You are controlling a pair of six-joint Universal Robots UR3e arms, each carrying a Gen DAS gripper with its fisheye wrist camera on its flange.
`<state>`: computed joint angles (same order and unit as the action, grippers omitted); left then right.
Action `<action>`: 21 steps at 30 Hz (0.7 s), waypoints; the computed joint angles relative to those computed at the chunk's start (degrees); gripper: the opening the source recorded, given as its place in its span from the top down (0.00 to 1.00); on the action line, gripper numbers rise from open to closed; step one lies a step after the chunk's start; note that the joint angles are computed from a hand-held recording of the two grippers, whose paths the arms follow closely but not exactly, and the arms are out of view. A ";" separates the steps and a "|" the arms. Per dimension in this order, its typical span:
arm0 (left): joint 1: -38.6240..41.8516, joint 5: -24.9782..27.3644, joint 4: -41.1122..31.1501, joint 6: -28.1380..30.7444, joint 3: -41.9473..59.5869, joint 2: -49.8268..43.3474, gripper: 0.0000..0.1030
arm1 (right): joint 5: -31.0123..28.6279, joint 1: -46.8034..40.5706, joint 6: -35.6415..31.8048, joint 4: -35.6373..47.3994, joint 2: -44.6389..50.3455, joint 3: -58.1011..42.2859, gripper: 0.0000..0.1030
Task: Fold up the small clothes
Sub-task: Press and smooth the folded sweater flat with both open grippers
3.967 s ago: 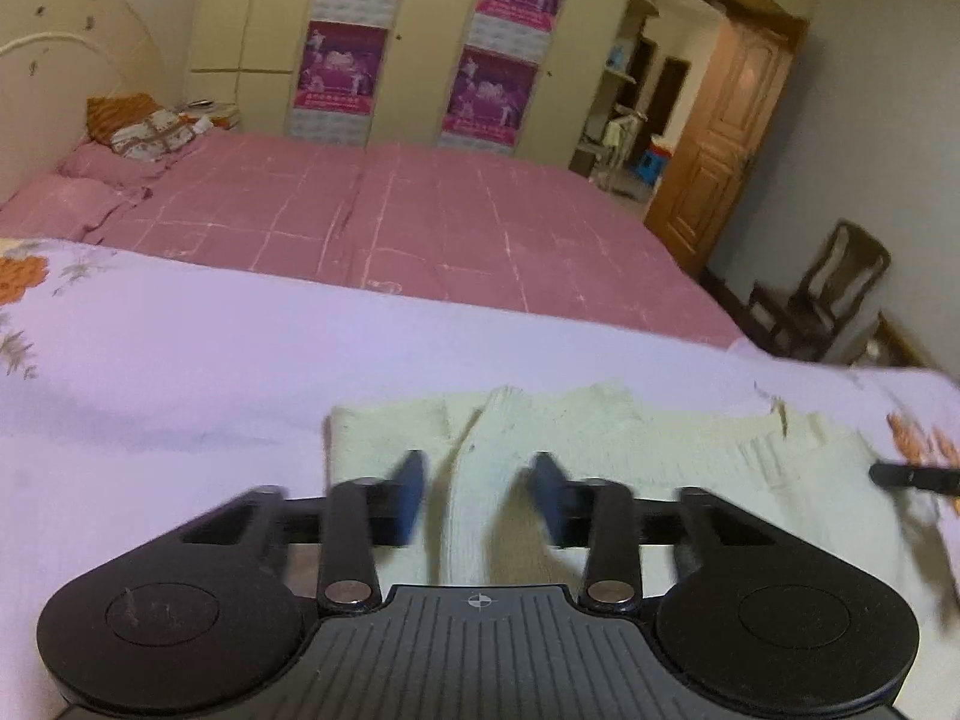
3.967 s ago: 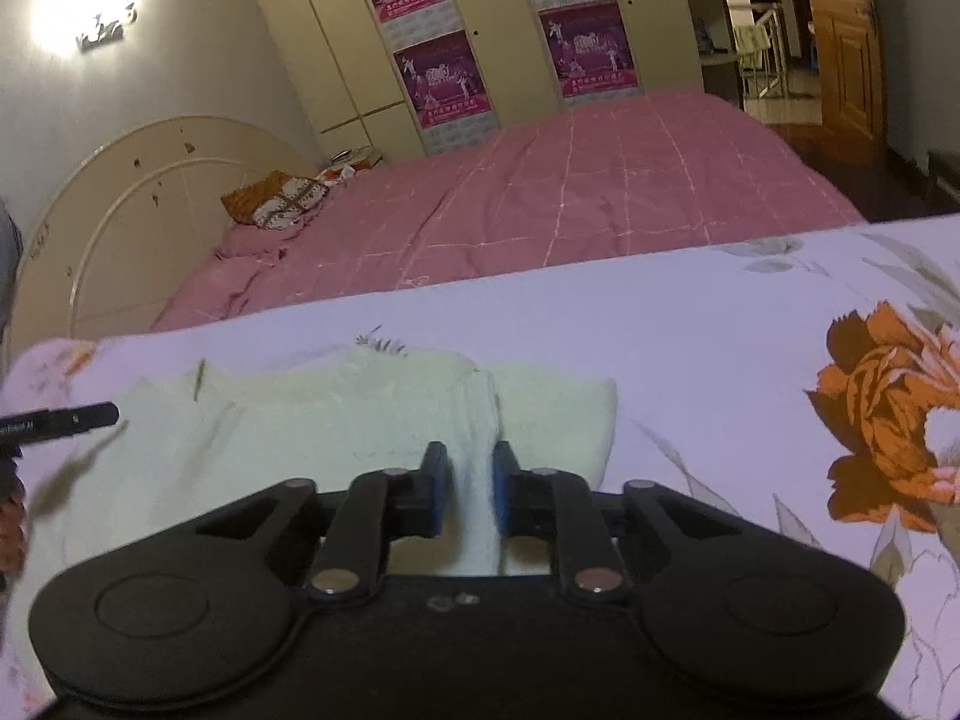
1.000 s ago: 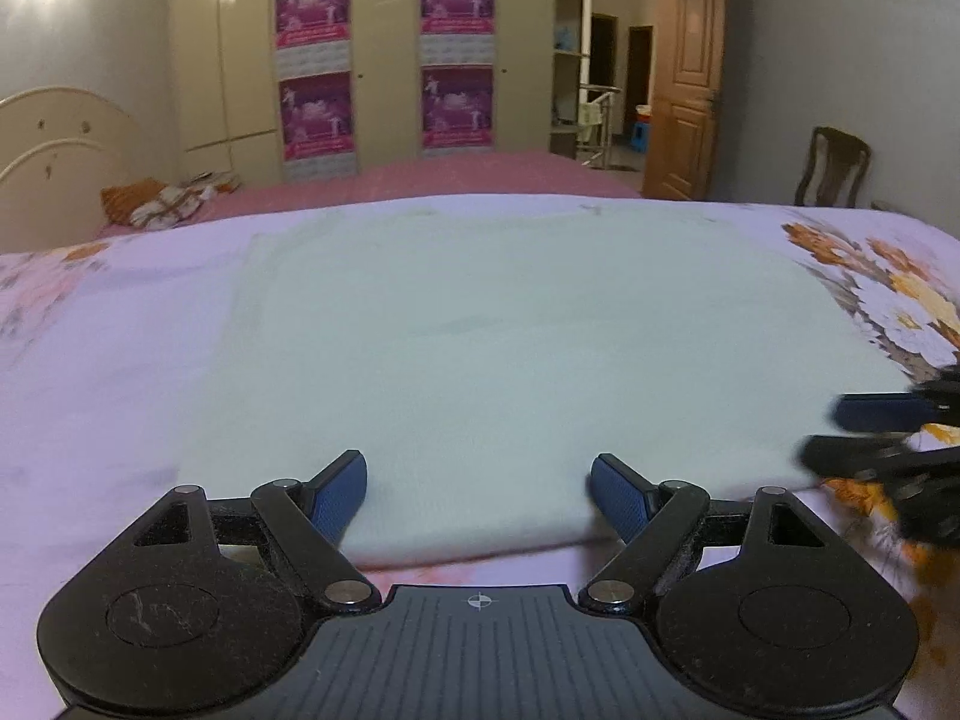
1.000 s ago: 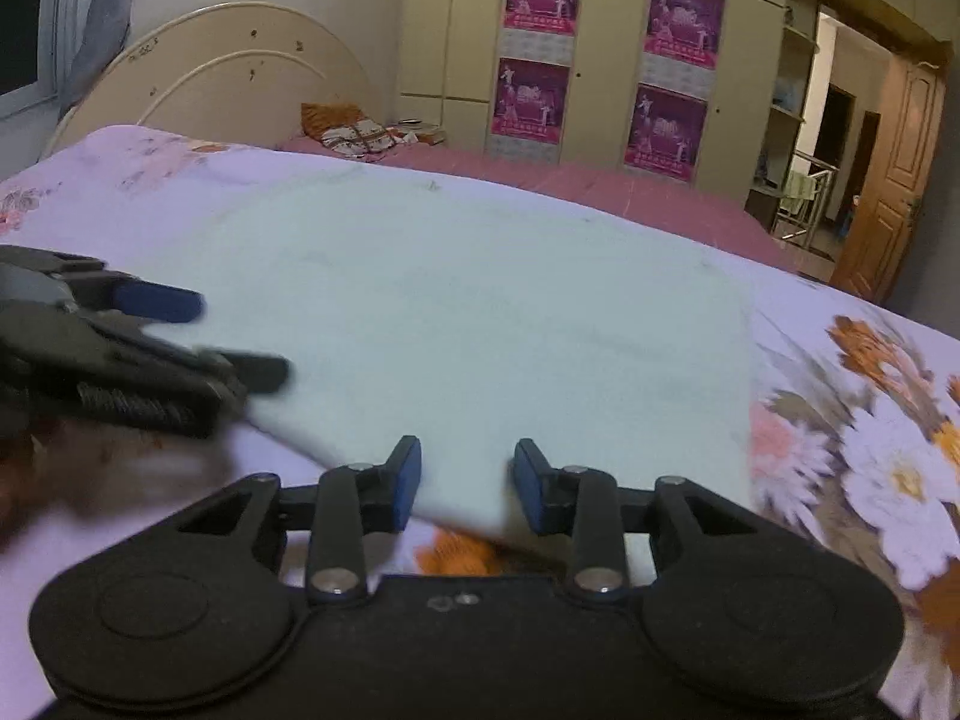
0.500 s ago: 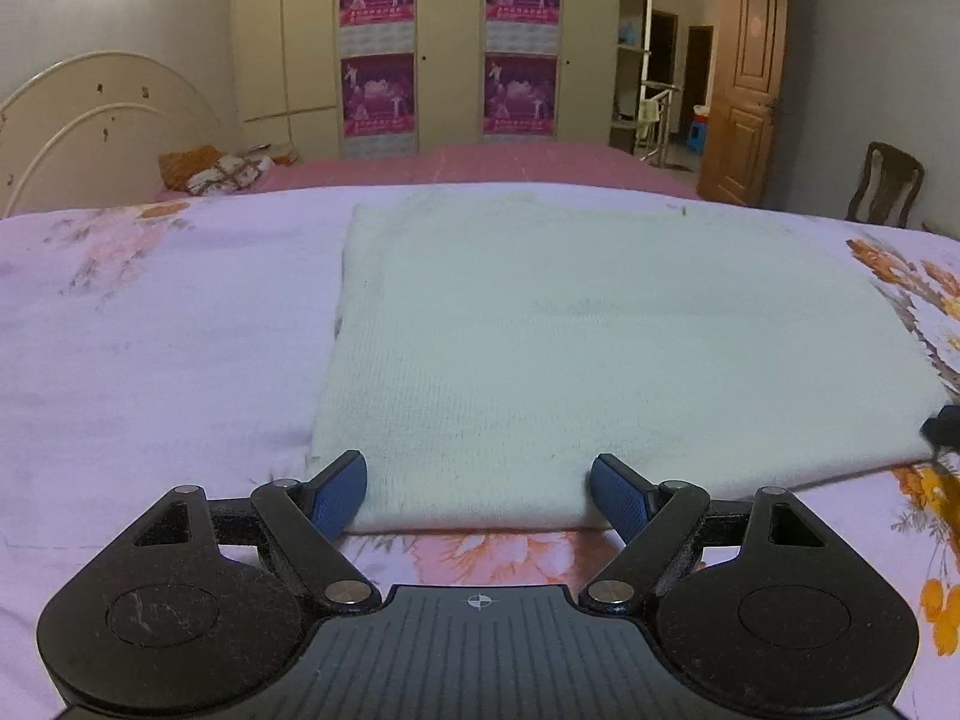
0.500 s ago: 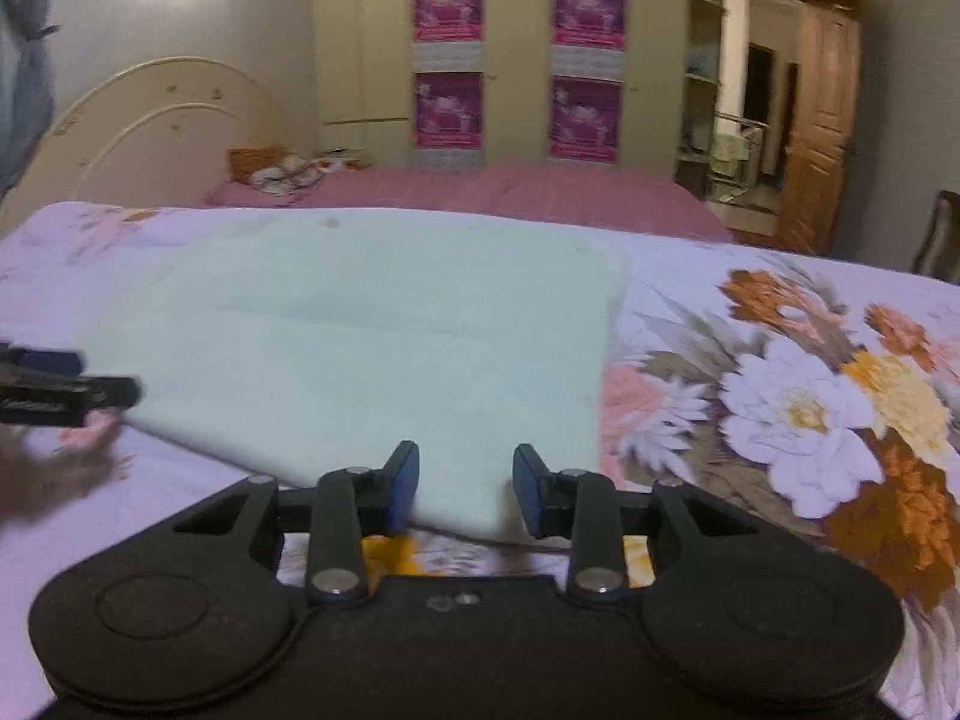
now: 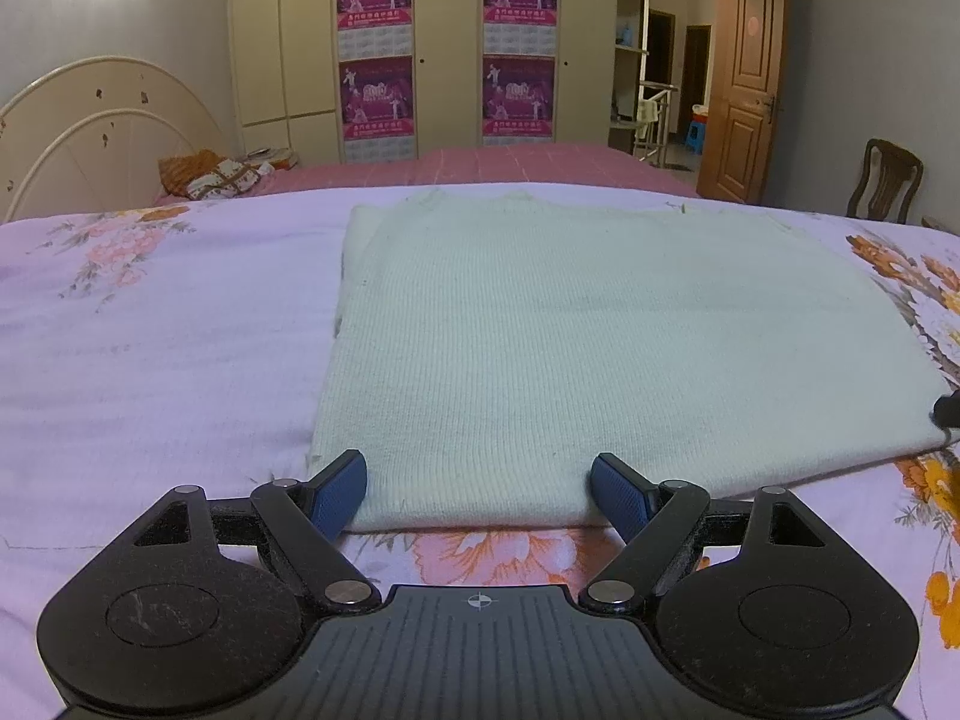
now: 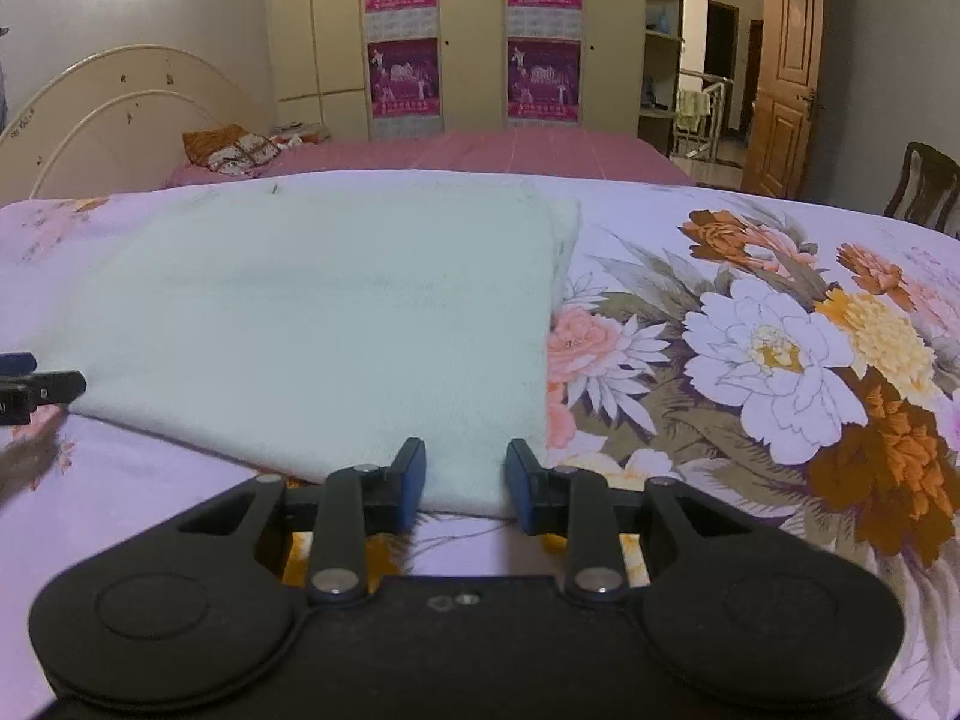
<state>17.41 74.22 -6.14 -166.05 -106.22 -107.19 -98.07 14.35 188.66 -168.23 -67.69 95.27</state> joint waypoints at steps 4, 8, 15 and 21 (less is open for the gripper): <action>-0.31 0.34 0.45 -0.21 0.06 -0.32 0.21 | -0.30 0.21 -1.17 -1.83 0.56 1.53 0.72; -0.31 0.29 0.67 -0.20 -0.09 -0.36 0.21 | -2.07 1.41 -0.95 -0.67 0.23 0.41 0.72; -0.20 0.13 0.67 -0.19 -0.07 -0.49 0.20 | -1.31 0.89 -2.40 -0.91 1.01 0.61 0.70; 0.30 -0.02 -3.78 -0.19 1.25 0.75 0.16 | -0.12 0.23 -4.10 1.24 0.34 0.09 0.70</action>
